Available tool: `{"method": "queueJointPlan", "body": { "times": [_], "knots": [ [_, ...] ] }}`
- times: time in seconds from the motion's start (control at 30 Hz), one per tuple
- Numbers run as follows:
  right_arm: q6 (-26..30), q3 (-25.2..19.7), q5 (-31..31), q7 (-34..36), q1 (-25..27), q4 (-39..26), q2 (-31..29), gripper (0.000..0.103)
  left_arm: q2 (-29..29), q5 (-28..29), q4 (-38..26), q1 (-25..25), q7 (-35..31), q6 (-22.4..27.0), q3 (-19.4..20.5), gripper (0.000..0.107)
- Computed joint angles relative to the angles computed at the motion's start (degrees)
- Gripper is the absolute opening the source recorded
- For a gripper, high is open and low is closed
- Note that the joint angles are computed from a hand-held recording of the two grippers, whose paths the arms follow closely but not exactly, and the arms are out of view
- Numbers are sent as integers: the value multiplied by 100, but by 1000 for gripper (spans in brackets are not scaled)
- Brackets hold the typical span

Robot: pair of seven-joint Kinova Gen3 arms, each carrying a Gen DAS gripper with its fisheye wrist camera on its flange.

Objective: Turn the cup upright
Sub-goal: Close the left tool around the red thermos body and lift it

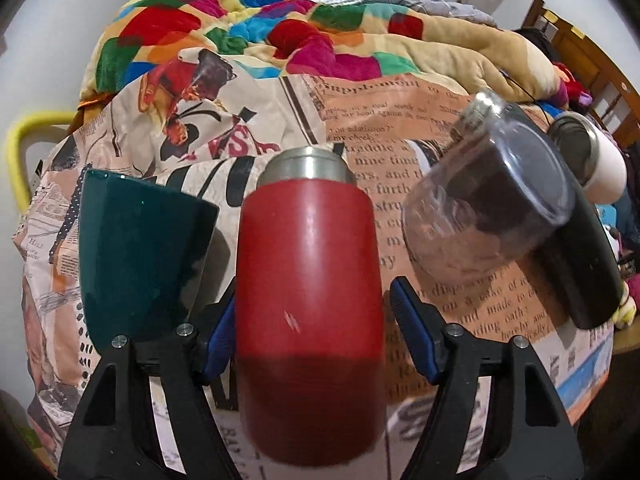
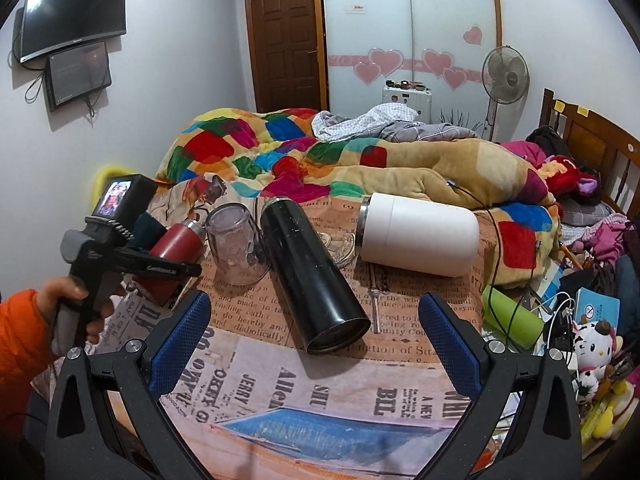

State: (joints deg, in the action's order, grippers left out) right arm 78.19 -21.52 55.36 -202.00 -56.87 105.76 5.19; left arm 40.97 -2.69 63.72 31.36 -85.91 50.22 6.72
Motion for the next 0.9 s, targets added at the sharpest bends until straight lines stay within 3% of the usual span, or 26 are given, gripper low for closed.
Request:
{"method": "queueJointPlan", "body": {
  "times": [0.07, 0.23, 0.6, 0.9],
  "knots": [
    [15, -1, -23, 32, -2, -11, 6, 103, -4, -77, 12, 70, 114, -57, -90, 61],
    [97, -17, -51, 74, -34, -19, -1, 103, -205, -82, 356, 59, 126, -256, -72, 61],
    [352, -137, 56, -67, -153, -57, -80, 103, -1443, -377, 1677, 212, 191, -982, 54, 61],
    [818, -305, 228, -188, -408, -169, -119, 103, -2216, -541, 2162, 395, 303, -1133, 303, 61]
  ]
}}
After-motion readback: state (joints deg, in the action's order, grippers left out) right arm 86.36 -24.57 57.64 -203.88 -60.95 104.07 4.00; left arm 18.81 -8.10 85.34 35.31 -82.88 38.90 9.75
